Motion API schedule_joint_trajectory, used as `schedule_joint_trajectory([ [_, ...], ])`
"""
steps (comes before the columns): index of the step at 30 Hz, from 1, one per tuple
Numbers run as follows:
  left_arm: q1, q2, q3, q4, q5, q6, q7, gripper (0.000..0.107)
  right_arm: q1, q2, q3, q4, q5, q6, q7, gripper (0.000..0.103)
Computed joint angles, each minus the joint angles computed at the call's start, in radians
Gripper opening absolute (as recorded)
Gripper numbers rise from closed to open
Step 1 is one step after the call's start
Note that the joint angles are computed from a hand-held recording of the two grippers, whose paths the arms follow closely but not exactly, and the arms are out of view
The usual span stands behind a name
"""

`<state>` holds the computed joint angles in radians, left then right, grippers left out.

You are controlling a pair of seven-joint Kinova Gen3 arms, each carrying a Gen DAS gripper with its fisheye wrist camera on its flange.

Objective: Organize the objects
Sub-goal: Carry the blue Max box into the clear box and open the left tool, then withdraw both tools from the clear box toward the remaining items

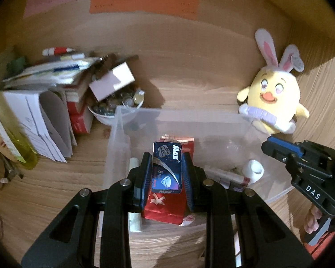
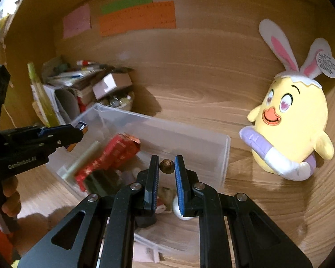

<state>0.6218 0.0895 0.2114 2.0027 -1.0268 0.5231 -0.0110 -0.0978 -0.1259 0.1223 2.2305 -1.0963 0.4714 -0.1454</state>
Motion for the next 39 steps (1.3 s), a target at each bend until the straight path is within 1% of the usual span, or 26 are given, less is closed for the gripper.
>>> schedule_joint_trajectory([
  [6, -0.024, 0.022, -0.008, -0.013, 0.104, -0.037, -0.109, 0.026, -0.009, 0.022, -0.028, -0.003, 0.066, -0.061, -0.071, 0.013],
  [8, -0.007, 0.021, -0.020, -0.016, 0.106, -0.032, -0.112, 0.026, -0.010, 0.030, -0.031, -0.009, 0.093, -0.064, -0.098, 0.013],
  [11, -0.012, 0.013, -0.023, -0.016, 0.143, -0.046, -0.150, 0.027, -0.013, 0.036, -0.038, -0.013, 0.124, -0.073, -0.129, 0.013],
  [14, -0.021, -0.002, -0.024, -0.010, 0.178, -0.065, -0.178, 0.032, -0.018, 0.041, -0.050, -0.013, 0.156, -0.094, -0.164, 0.013],
  [15, -0.021, -0.011, -0.024, -0.003, 0.178, -0.070, -0.173, 0.035, -0.022, 0.041, -0.051, -0.013, 0.164, -0.100, -0.172, 0.013],
  [16, -0.021, -0.015, -0.022, 0.000, 0.173, -0.070, -0.165, 0.039, -0.024, 0.043, -0.054, -0.013, 0.178, -0.105, -0.186, 0.013],
  [18, -0.018, -0.033, -0.015, 0.013, 0.143, -0.068, -0.131, 0.044, -0.029, 0.047, -0.058, -0.015, 0.204, -0.114, -0.210, 0.013],
  [20, -0.023, -0.045, 0.000, 0.019, 0.129, -0.062, -0.117, 0.047, -0.036, 0.046, -0.063, -0.012, 0.223, -0.128, -0.230, 0.013],
  [22, -0.035, -0.060, 0.016, 0.024, 0.144, -0.064, -0.134, 0.054, -0.043, 0.044, -0.066, -0.011, 0.251, -0.137, -0.256, 0.013],
  [24, -0.043, -0.073, 0.033, 0.030, 0.148, -0.064, -0.137, 0.057, -0.049, 0.041, -0.064, -0.013, 0.273, -0.134, -0.279, 0.013],
  [27, -0.045, -0.089, 0.066, 0.037, 0.110, -0.032, -0.101, 0.062, -0.060, 0.029, -0.054, -0.010, 0.286, -0.130, -0.288, 0.014],
  [28, -0.046, -0.092, 0.075, 0.039, 0.100, -0.025, -0.089, 0.065, -0.067, 0.020, -0.049, -0.007, 0.284, -0.134, -0.285, 0.016],
  [32, -0.051, -0.116, 0.109, 0.049, 0.078, 0.002, -0.060, 0.070, -0.102, -0.011, -0.019, 0.009, 0.276, -0.143, -0.270, 0.025],
  [34, -0.047, -0.121, 0.135, 0.048, 0.052, 0.041, -0.032, 0.076, -0.120, -0.024, -0.008, 0.014, 0.283, -0.147, -0.275, 0.029],
  [36, -0.037, -0.120, 0.155, 0.048, 0.026, 0.081, -0.003, 0.080, -0.139, -0.043, 0.011, 0.020, 0.288, -0.142, -0.276, 0.035],
  [38, -0.021, -0.122, 0.171, 0.052, 0.003, 0.121, 0.023, 0.081, -0.167, -0.068, 0.043, 0.030, 0.279, -0.136, -0.260, 0.045],
  [39, -0.017, -0.125, 0.171, 0.054, 0.005, 0.123, 0.023, 0.081, -0.181, -0.081, 0.060, 0.034, 0.276, -0.130, -0.252, 0.047],
])
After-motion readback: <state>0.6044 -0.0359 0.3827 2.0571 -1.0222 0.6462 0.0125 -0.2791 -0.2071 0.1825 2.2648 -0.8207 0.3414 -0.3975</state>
